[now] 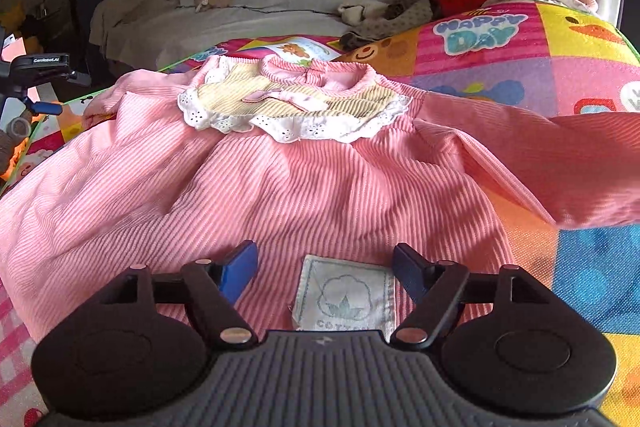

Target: Fold clothes

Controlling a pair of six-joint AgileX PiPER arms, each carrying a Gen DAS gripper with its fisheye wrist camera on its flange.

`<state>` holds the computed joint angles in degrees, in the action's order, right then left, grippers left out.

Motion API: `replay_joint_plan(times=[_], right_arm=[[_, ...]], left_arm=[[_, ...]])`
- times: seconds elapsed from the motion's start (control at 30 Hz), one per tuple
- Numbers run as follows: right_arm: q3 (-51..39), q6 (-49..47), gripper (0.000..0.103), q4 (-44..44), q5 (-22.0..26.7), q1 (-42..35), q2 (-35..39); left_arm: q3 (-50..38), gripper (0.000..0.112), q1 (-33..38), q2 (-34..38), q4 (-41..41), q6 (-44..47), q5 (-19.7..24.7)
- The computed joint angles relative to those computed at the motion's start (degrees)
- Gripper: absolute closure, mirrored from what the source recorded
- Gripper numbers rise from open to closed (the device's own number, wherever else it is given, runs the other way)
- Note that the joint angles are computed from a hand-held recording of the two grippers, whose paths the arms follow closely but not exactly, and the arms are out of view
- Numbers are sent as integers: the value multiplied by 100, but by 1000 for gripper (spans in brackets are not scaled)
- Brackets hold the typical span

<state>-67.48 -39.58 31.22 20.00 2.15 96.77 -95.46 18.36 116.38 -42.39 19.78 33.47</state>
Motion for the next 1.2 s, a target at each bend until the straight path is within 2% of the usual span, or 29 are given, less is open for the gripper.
replay_joint_plan(times=[0.1, 0.17, 0.27, 0.37, 0.4, 0.47, 0.53, 0.57, 0.63, 0.7, 0.77, 0.87, 0.93, 1.0, 1.03, 1.07, 1.1, 1.13, 1.17, 1.2], right_arm=[[21, 20, 24, 6, -33, 6, -10], [45, 115, 23, -84, -73, 32, -25], [78, 163, 23, -106, -112, 44, -43], [112, 93, 22, -19, -139, 33, -56], [116, 54, 22, 27, -138, 24, -56], [134, -8, 22, 93, -152, 15, -60], [165, -91, 22, 177, -167, 5, -74], [180, -148, 22, 239, -171, -2, -82], [199, -292, 22, 398, -165, -26, -90], [183, -452, 21, 589, -125, -65, -74], [185, -623, 21, 789, -97, -102, -69], [212, -971, 21, 1202, -52, -184, -78], [267, -1134, 21, 1462, -79, -231, -103], [281, -1259, 21, 1695, -43, -302, -110], [261, -1319, 21, 1832, 33, -367, -100], [238, -1305, 21, 1913, 106, -432, -94], [190, -1240, 21, 2010, 240, -540, -92], [131, -1228, 21, 2176, 416, -675, -107], [91, -1297, 21, 2391, 559, -804, -136], [15, -1371, 21, 2627, 715, -954, -183]], left_arm=[[28, 17, 138, 178, -890, 401, 758], [-47, 17, 89, 342, -1053, 187, 885], [-193, 17, -42, 494, -1060, -101, 613], [-724, 19, -130, 814, -951, -793, 468], [-933, 25, -166, 932, -850, -1027, 417], [-1382, 74, -315, 1115, -138, -1671, 332], [-1350, 96, -480, 954, 316, -1852, 4], [-1332, 102, -564, 871, 567, -1959, -159], [-1320, 104, -731, 723, 1141, -2233, -461], [-955, 105, -976, 314, 1327, -1969, -1017], [-676, 105, -1257, -58, 1479, -1654, -1509], [-351, 105, -1708, -477, 812, -506, -1958], [-250, 105, -1994, -605, 98, 317, -1928], [-190, 103, -2198, -615, -842, 1338, -1505], [-95, 94, -2243, -630, -1313, 1863, -1163], [-13, 76, -2286, -631, -1642, 2249, -802], [153, 65, -2320, -679, -1893, 2642, -526], [444, 41, -2383, -802, -2070, 3091, -441], [732, 30, -2454, -926, -2200, 3509, -382], [990, 27, -2504, -1039, -2297, 3883, -383]])
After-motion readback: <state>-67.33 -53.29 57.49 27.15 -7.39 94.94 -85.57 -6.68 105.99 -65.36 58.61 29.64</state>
